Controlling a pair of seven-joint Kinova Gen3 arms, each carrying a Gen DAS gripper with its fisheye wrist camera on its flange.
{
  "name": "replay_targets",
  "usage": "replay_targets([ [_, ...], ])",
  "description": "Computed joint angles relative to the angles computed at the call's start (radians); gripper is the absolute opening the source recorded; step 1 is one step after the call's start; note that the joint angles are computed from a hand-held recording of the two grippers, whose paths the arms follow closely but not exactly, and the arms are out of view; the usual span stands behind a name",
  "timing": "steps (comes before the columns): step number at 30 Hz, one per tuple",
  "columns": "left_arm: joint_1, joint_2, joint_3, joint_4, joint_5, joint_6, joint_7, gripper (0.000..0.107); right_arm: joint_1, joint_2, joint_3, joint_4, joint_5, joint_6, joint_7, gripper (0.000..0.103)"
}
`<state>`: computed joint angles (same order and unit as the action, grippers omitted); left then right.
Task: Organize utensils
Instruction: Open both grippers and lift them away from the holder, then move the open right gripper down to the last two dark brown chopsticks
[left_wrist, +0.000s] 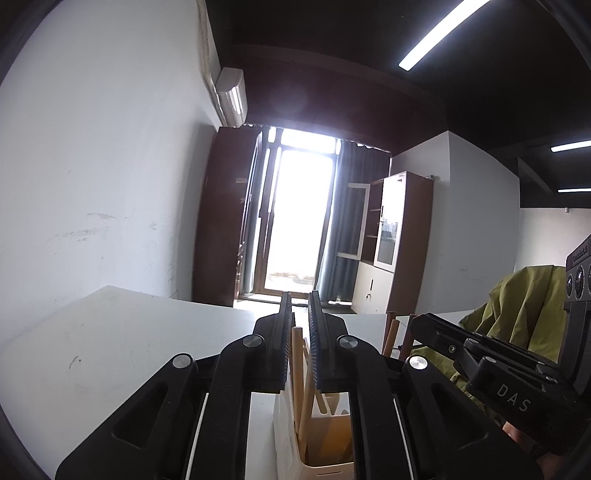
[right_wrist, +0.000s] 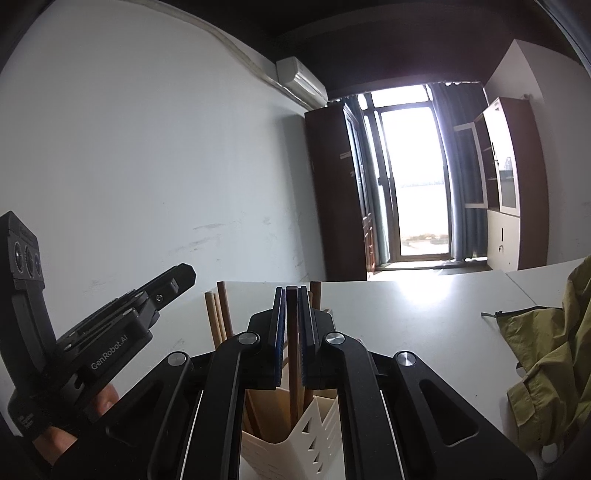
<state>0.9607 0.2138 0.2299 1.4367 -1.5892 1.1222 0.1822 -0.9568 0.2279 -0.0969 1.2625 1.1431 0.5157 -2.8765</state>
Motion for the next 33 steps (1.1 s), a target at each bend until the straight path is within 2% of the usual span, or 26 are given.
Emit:
replay_targets([
  [6,0.015,-0.017,0.014,0.011,-0.005,0.037,0.000,0.011,-0.009,-0.019,-0.009,0.018,0.021,0.040,-0.034,0.009],
  [10,0.023,-0.027,0.028,0.029,-0.010,0.060,0.008,0.013,-0.009,-0.039,-0.029,0.041,0.049,0.067,-0.069,0.017],
  [15,0.036,-0.033,0.048,0.041,-0.004,0.086,-0.006,0.014,-0.007,-0.054,-0.069,0.056,0.060,0.128,-0.074,0.020],
  [22,0.053,-0.032,0.064,0.033,0.054,0.100,-0.083,0.015,-0.023,-0.058,-0.105,0.064,0.064,0.218,-0.073,0.027],
  [27,0.069,-0.042,0.071,0.038,0.088,0.117,-0.106,0.021,-0.043,-0.064,-0.130,0.075,0.043,0.281,-0.057,0.032],
  [33,0.053,-0.057,0.077,0.015,0.209,0.104,-0.180,0.022,-0.067,-0.056,-0.143,0.061,-0.021,0.346,-0.003,0.033],
])
